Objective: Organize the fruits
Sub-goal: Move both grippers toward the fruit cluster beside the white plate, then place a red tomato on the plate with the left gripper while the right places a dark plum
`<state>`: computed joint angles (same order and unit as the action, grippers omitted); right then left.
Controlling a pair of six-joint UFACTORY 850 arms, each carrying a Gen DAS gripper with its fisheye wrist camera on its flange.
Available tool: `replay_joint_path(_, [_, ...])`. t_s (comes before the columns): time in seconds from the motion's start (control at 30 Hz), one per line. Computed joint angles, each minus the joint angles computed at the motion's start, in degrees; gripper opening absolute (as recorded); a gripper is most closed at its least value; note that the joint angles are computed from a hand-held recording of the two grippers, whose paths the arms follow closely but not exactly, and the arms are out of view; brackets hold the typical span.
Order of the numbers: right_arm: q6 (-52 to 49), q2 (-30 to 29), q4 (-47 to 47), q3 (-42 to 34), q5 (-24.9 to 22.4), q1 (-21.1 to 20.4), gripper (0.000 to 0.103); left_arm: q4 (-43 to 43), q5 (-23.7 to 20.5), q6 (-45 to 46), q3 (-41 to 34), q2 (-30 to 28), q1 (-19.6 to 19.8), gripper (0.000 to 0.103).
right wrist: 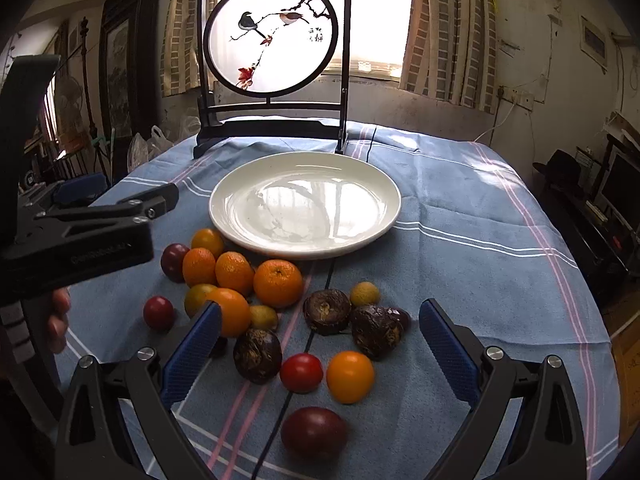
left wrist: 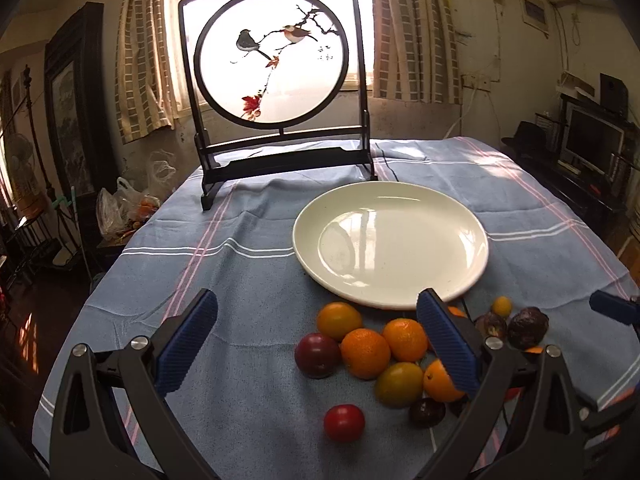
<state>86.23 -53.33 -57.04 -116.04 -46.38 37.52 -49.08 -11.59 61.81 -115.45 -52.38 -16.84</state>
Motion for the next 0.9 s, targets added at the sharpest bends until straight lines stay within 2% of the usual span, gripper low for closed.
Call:
replay_joint_path(0.1, [-1.90, 3.82, 2.18, 6.64, 1.29, 0.50, 0.099, -10.95, -2.82, 17.28, 4.58, 2.32, 1.60, 0.098])
replay_joint_path(0.2, [-3.02, 6.67, 5.80, 12.11, 4.40, 0.88, 0.099, -10.08, -3.80, 22.99, 8.35, 3.75, 2.13, 0.098])
replay_joint_path(0.3, [-4.46, 7.63, 9.24, 14.39, 7.84, 0.83, 0.099, -4.95, -5.17, 22.13, 10.23, 3.82, 2.14, 0.098])
replay_joint_path(0.4, [-6.06, 6.48, 10.80, 13.21, 8.35, 0.51, 0.097, 5.79, -6.30, 12.61, 8.25, 1.90, 1.86, 0.098])
replay_joint_path(0.5, [-10.53, 5.65, 16.75, 12.16, 11.30, -0.72, 0.077, 12.99, -9.35, 3.71, 4.20, -0.75, 1.81, 0.098])
replay_joint_path(0.57, [-14.17, 4.66, 20.08, 10.76, 11.00, -1.11, 0.053, 16.18, -12.68, -0.63, 0.25, -2.91, 1.81, 0.098])
replay_joint_path(0.6, [-15.57, 4.46, 20.94, 10.59, 11.38, -1.19, 0.046, 18.01, -13.75, -2.93, -1.39, -3.87, 1.72, 0.098])
replay_joint_path(0.63, [-16.44, 4.63, 21.33, 10.98, 12.37, -1.27, 0.041, 19.78, -14.90, -4.93, -3.01, -4.85, 1.59, 0.095])
replay_joint_path(0.67, [-16.78, 4.67, 21.19, 11.17, 12.89, -1.21, 0.038, 20.47, -16.63, -5.60, -4.63, -5.83, 1.57, 0.078])
replay_joint_path(0.7, [-16.35, 4.62, 20.26, 11.13, 12.76, -1.08, 0.038, 22.07, -19.54, -7.07, -7.33, -7.33, 1.59, 0.069])
replay_joint_path(0.73, [-16.27, 4.68, 19.95, 11.26, 12.90, -1.05, 0.037, 24.15, -22.64, -9.52, -10.27, -9.00, 1.56, 0.049])
replay_joint_path(0.77, [-16.24, 4.78, 19.79, 11.41, 13.01, -1.03, 0.036, 24.31, -25.98, -10.62, -13.17, -10.66, 1.77, 0.037])
replay_joint_path(0.8, [-16.15, 4.97, 19.61, 11.68, 13.17, -0.99, 0.036, 22.86, -27.11, -10.02, -13.82, -10.94, 2.07, 0.031])
replay_joint_path(0.9, [-18.88, 6.00, 22.04, 12.55, 14.72, -1.29, 0.036, 21.80, -27.89, -8.98, -13.53, -10.39, 2.37, 0.030])
